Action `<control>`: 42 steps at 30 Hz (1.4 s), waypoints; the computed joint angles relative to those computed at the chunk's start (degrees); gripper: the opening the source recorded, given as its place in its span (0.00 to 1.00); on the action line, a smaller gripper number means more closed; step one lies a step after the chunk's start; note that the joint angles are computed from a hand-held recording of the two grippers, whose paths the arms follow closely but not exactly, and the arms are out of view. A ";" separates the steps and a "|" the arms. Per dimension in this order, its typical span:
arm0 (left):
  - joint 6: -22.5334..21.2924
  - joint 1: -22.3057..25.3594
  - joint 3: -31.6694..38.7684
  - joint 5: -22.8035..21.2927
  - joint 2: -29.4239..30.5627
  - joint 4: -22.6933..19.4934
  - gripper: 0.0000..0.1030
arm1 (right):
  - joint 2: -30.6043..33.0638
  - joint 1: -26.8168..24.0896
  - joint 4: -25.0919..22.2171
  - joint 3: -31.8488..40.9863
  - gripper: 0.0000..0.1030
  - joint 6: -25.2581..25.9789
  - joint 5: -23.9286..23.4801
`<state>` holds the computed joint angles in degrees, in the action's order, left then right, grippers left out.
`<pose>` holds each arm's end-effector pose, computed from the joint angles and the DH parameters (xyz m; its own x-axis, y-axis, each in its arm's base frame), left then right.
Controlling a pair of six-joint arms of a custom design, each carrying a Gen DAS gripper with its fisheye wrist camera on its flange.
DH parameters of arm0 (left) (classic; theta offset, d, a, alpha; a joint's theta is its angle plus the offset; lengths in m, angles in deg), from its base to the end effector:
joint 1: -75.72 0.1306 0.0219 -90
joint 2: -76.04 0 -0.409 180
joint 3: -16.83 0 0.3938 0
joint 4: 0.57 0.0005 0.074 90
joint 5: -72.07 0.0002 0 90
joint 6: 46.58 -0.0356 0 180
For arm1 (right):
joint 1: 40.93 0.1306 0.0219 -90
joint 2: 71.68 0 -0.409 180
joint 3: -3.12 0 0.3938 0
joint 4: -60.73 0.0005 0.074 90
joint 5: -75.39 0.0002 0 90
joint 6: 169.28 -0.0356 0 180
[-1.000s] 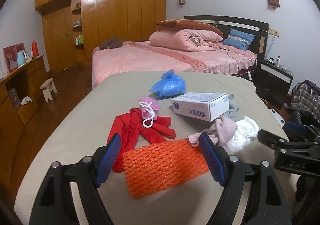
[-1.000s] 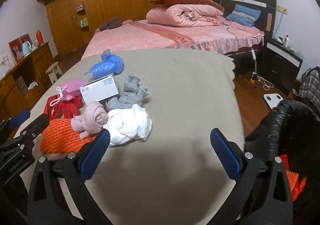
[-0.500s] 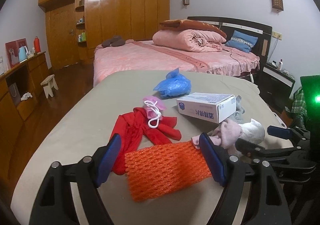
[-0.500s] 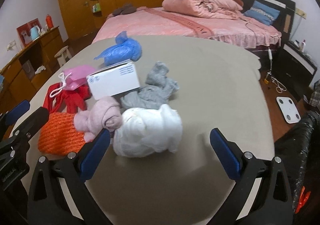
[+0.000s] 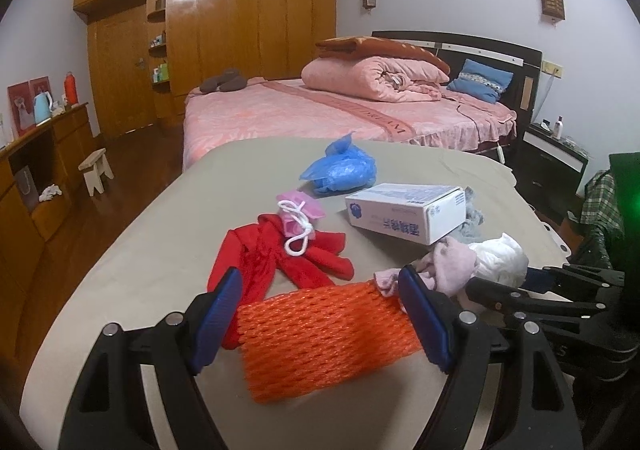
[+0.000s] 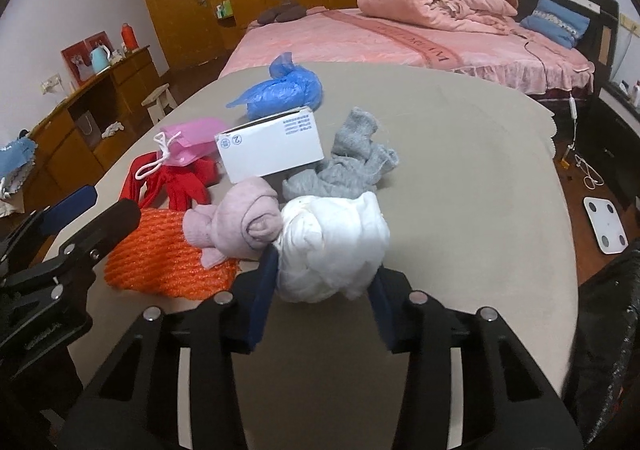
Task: Collect trash
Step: 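Grasp the pink cloth with the left gripper while the right gripper holds the white cloth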
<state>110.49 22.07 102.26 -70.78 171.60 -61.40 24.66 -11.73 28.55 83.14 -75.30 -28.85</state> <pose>0.3070 -0.3702 0.3781 -0.5243 -0.2259 -0.8210 -0.3866 0.9222 -0.0069 0.4471 0.2593 0.3450 -0.6095 -0.4177 -0.6738 -0.6590 0.7394 0.1378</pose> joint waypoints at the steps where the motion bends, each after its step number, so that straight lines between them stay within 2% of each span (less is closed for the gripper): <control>1: -0.39 -0.07 0.27 0.00 0.20 0.21 0.76 | -0.44 -0.25 0.10 -0.33 0.40 -0.02 0.15; 6: -2.98 -0.32 1.42 0.52 1.16 2.66 0.76 | -2.49 -2.16 0.51 -1.95 0.41 -1.22 1.64; 12: -8.85 -0.44 3.21 2.94 3.28 8.69 0.76 | -3.09 -5.07 0.85 -2.44 0.41 -2.91 2.81; 20: -13.20 0.92 6.20 6.65 6.66 10.83 0.75 | -2.92 -6.74 1.36 -2.75 0.41 -3.05 2.17; 23: -14.02 1.60 7.18 8.25 7.61 10.75 0.68 | -2.74 -7.07 1.46 -2.74 0.41 -3.20 1.78; 28: -14.99 2.21 8.70 11.64 9.26 9.02 0.49 | -2.78 -7.21 1.84 -3.00 0.42 -3.30 1.71; 32: -14.96 2.02 8.79 11.51 9.35 8.87 0.34 | -2.59 -7.14 1.93 -3.26 0.42 -3.67 1.70; 42: -15.09 1.66 7.33 10.49 8.23 10.61 0.19 | -2.42 -6.48 2.29 -3.95 0.43 -3.96 2.47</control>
